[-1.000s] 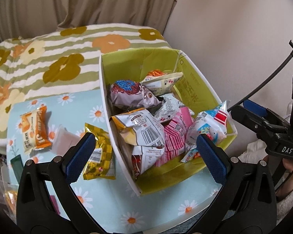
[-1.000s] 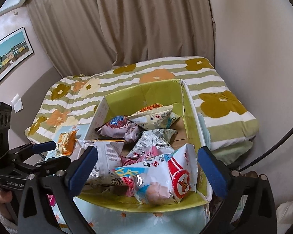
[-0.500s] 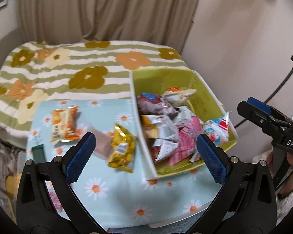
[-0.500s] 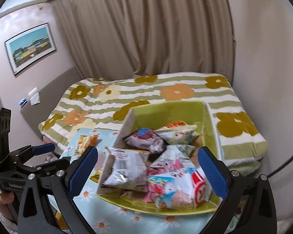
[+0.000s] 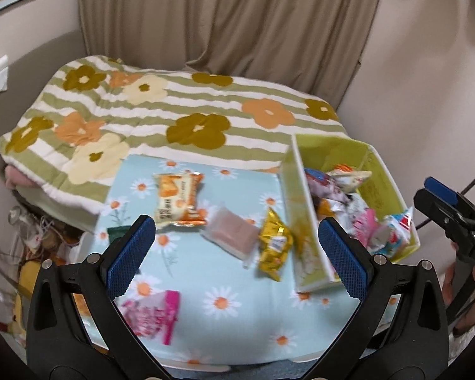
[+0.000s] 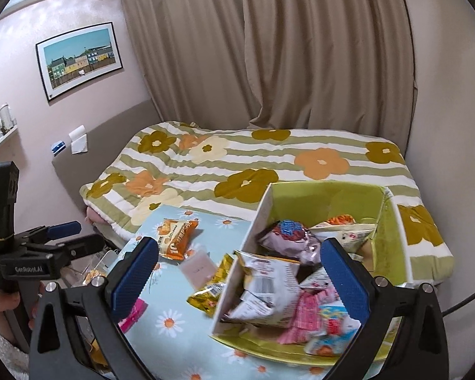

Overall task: Organize snacks
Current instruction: 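Move both tools back over the snacks on the bed, then grasp the orange cake bag with the left tool while the right tool grasps the gold wafer bag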

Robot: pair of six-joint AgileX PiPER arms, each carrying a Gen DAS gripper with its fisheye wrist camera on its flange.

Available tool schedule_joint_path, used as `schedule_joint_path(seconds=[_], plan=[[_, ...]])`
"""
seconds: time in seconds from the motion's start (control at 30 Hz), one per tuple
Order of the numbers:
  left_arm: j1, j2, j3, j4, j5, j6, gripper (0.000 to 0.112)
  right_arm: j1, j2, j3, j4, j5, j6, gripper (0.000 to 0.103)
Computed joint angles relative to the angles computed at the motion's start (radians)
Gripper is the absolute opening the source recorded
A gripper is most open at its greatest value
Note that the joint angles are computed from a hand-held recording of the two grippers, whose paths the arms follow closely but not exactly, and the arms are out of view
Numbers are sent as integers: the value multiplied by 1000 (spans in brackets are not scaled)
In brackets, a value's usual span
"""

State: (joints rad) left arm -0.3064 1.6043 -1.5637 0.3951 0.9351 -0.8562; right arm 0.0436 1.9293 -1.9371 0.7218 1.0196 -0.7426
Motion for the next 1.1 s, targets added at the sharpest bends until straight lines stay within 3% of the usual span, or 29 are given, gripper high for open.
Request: schedule_joint_path(seconds=[0.1,0.27,0.57,0.87,1.1], plan=[[109,-8,29,-111,-55,145,102,79,-22,45,-81,-81,101,102],[288,35,16,-352,-82,449,102,206,-9,55,-226,-159,355,102],[490,262,-150,-632,-12,872,102,415,32,83,-644,-285,912,102],[532,545,-385,-714,83,1006,102,562,90,187,-1097,-343,1464,101],[510,738,-593,-697,151,976,102,586,182,174,-1298,-307,1687,96]])
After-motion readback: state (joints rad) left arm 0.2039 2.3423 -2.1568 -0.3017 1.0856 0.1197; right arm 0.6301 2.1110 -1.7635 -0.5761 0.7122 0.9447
